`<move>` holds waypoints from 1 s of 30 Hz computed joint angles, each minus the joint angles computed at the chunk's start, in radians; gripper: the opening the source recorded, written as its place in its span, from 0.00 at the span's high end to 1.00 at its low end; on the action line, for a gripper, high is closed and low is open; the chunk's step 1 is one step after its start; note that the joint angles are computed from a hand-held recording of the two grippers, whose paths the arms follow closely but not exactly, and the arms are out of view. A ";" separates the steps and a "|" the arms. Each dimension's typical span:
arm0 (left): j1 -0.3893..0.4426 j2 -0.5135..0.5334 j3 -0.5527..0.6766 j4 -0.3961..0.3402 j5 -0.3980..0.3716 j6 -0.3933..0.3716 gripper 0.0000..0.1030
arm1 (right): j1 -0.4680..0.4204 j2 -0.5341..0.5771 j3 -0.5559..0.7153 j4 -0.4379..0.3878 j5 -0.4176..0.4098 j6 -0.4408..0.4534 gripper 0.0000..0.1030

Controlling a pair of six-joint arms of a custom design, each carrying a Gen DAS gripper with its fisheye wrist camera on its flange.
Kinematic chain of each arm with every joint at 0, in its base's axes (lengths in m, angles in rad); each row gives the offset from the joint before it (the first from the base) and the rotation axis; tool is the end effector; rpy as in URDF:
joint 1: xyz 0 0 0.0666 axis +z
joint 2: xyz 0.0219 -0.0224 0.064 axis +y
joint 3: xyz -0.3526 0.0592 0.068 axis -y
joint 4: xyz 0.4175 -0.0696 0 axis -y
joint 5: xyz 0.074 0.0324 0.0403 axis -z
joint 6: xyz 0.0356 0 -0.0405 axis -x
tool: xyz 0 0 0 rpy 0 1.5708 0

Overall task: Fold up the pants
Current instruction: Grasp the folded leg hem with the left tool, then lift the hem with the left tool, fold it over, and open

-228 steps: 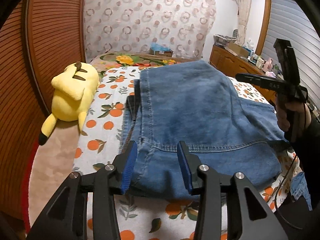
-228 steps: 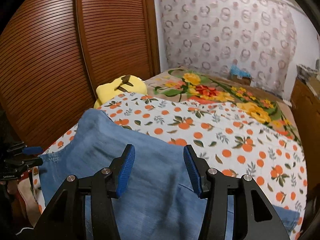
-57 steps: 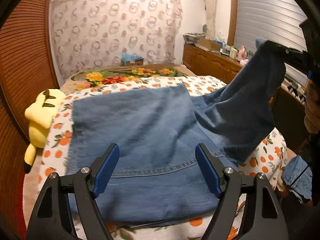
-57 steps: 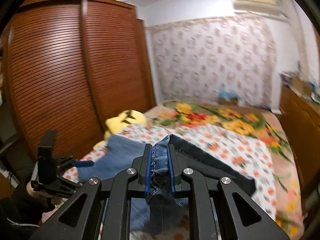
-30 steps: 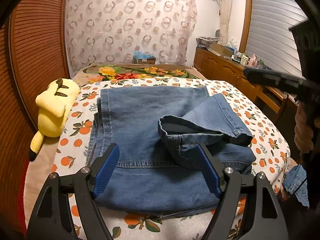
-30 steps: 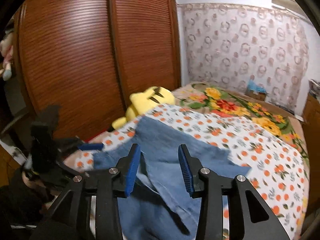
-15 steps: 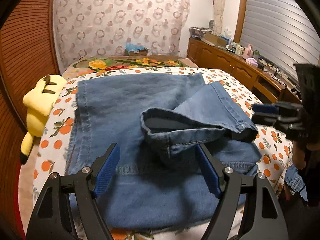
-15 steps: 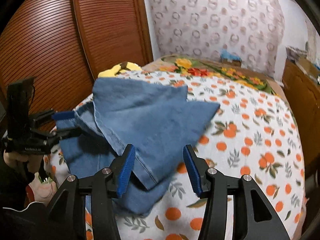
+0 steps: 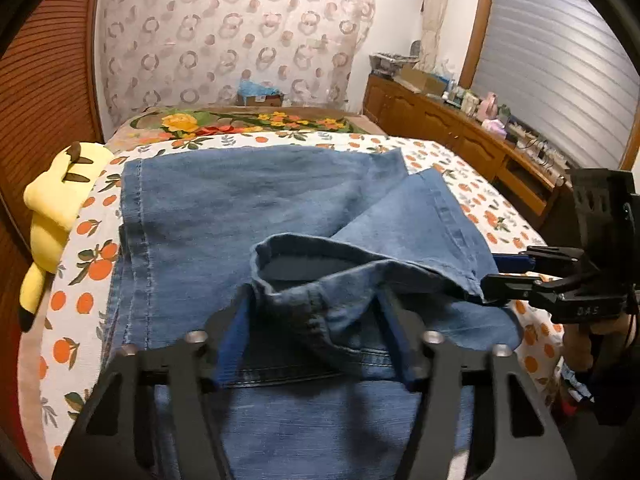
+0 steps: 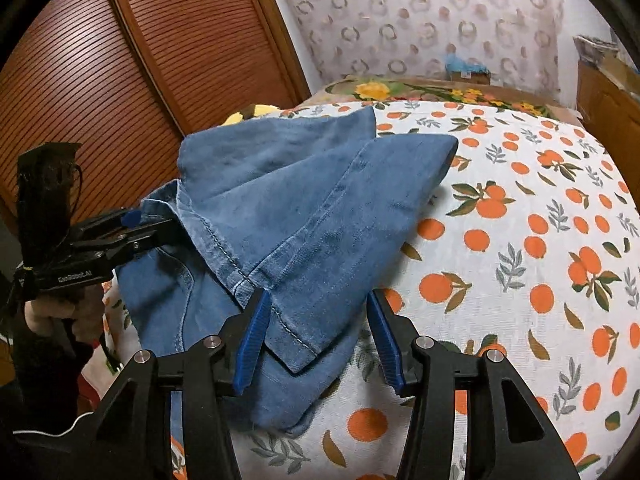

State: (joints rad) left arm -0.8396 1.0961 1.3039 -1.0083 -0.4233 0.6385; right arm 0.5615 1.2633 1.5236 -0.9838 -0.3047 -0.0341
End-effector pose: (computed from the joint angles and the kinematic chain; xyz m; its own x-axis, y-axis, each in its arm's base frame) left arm 0.2802 -0.2910 0.4849 -0.6755 -0.0608 -0.7349 0.1060 0.9783 -0.1783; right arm 0.3875 0.2559 0.5231 -0.5838 -0.3288 -0.7423 -0.6787 0.6994 0.2240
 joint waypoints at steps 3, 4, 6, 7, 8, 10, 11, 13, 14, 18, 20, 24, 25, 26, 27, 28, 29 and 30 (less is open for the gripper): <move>-0.012 -0.007 -0.003 0.019 -0.010 -0.008 0.75 | -0.008 -0.012 -0.010 0.039 -0.030 0.013 0.85; -0.018 -0.009 -0.001 0.023 -0.018 -0.009 0.78 | -0.009 -0.015 -0.008 0.048 -0.037 0.018 0.93; -0.032 -0.020 0.002 0.029 -0.037 -0.007 0.81 | -0.006 -0.013 0.013 0.061 -0.047 0.030 0.94; -0.041 -0.027 0.004 0.032 -0.050 -0.008 0.81 | -0.005 -0.017 0.016 0.070 -0.045 0.036 0.96; -0.049 -0.034 0.006 0.034 -0.063 -0.009 0.81 | -0.003 -0.013 0.031 0.074 -0.045 0.042 0.96; -0.066 -0.052 0.010 0.039 -0.092 -0.004 0.81 | 0.003 -0.003 0.065 0.089 -0.043 0.047 0.96; -0.071 -0.059 0.012 0.039 -0.104 -0.004 0.81 | 0.003 0.005 0.084 0.094 -0.044 0.049 0.96; -0.089 -0.078 0.017 0.038 -0.138 0.001 0.81 | 0.007 0.020 0.126 0.106 -0.044 0.054 0.96; -0.096 -0.086 0.019 0.035 -0.151 0.003 0.81 | 0.007 0.027 0.146 0.107 -0.044 0.060 0.97; -0.135 -0.111 0.031 0.020 -0.204 0.005 0.81 | 0.048 0.101 0.275 0.096 -0.015 0.075 0.97; -0.155 -0.119 0.031 0.007 -0.235 0.020 0.81 | 0.066 0.132 0.329 0.085 -0.011 0.086 0.97; -0.174 -0.146 0.009 -0.029 -0.270 0.069 0.81 | 0.096 0.221 0.450 0.058 -0.023 0.108 0.97; -0.174 -0.154 0.000 -0.042 -0.273 0.085 0.81 | 0.098 0.263 0.490 0.056 -0.030 0.116 0.97; -0.174 -0.161 -0.009 -0.049 -0.272 0.097 0.81 | 0.103 0.298 0.517 0.058 -0.032 0.123 0.97; -0.165 -0.171 -0.026 -0.056 -0.261 0.113 0.81 | 0.102 0.326 0.544 0.049 -0.038 0.134 0.97; -0.161 -0.174 -0.034 -0.065 -0.255 0.127 0.81 | 0.105 0.353 0.569 0.040 -0.038 0.146 0.97; -0.156 -0.178 -0.043 -0.075 -0.248 0.142 0.81 | 0.095 0.357 0.560 0.041 -0.050 0.161 0.97; -0.150 -0.186 -0.057 -0.080 -0.239 0.156 0.81 | 0.100 0.390 0.594 0.024 -0.048 0.171 0.97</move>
State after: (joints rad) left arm -0.9899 0.9104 1.2468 -1.0883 -0.6623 0.7941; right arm 0.6613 1.6531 2.1181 -0.9598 -0.3525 0.1370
